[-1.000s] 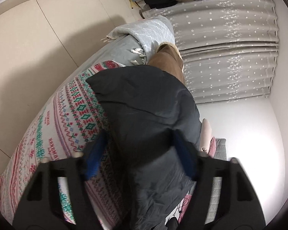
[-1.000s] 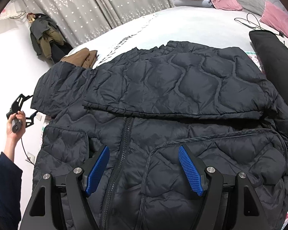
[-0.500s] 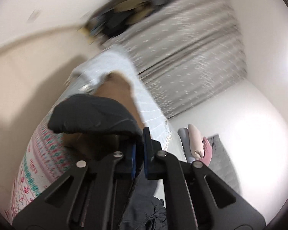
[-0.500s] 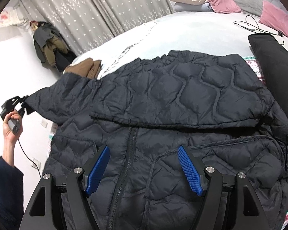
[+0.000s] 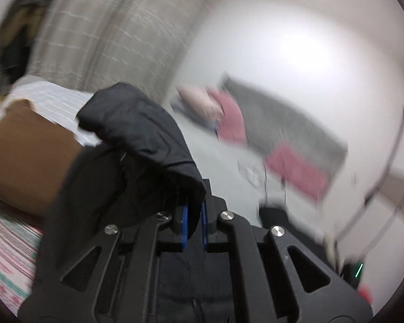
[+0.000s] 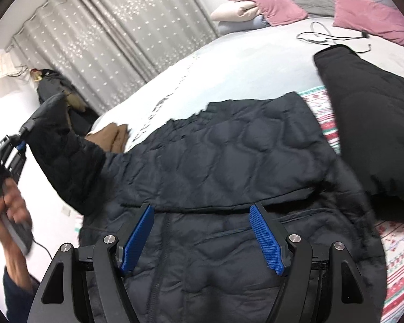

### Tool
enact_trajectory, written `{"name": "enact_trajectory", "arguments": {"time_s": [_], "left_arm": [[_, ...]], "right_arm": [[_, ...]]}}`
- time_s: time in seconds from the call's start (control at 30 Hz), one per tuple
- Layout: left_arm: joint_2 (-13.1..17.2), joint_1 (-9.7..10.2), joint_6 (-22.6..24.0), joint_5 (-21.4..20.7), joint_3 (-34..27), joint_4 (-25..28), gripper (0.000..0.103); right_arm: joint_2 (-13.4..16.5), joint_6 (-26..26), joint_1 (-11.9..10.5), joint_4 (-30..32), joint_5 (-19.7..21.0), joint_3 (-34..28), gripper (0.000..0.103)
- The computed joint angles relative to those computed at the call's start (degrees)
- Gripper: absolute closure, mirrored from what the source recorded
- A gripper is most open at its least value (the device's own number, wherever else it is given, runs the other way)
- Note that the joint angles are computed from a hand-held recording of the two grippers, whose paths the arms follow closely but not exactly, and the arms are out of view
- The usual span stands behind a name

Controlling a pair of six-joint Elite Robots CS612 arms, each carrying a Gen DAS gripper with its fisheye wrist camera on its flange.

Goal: Fold large clothes

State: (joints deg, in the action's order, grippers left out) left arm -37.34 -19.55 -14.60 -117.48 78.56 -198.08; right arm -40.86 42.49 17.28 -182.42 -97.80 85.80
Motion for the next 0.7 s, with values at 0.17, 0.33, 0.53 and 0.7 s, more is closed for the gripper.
{"name": "enact_trajectory", "arguments": {"time_s": [0.17,0.33,0.53,0.7], "left_arm": [[-0.66,-4.66,15.93,0.18,2.9,21.67,0.076],[-0.97,-5.88,21.1,3.35,3.9,28.05,0.073],[-2.33,-3.43,15.02,1.86,5.6,26.28,0.063],[-3.14,-1.02,10.7,6.56,7.12,23.84,0.053]], "right_arm": [[-0.06,2.65,-0.99,1.22,-0.28,1.04,0.029],[0.29,5.08,-1.96,2.61,2.02,1.37,0.029],[1.42,3.37,-1.89,4.94,2.26,-0.74,0.029],[2.21,2.91,-1.8,6.78,2.65,-2.2,0.029]]}}
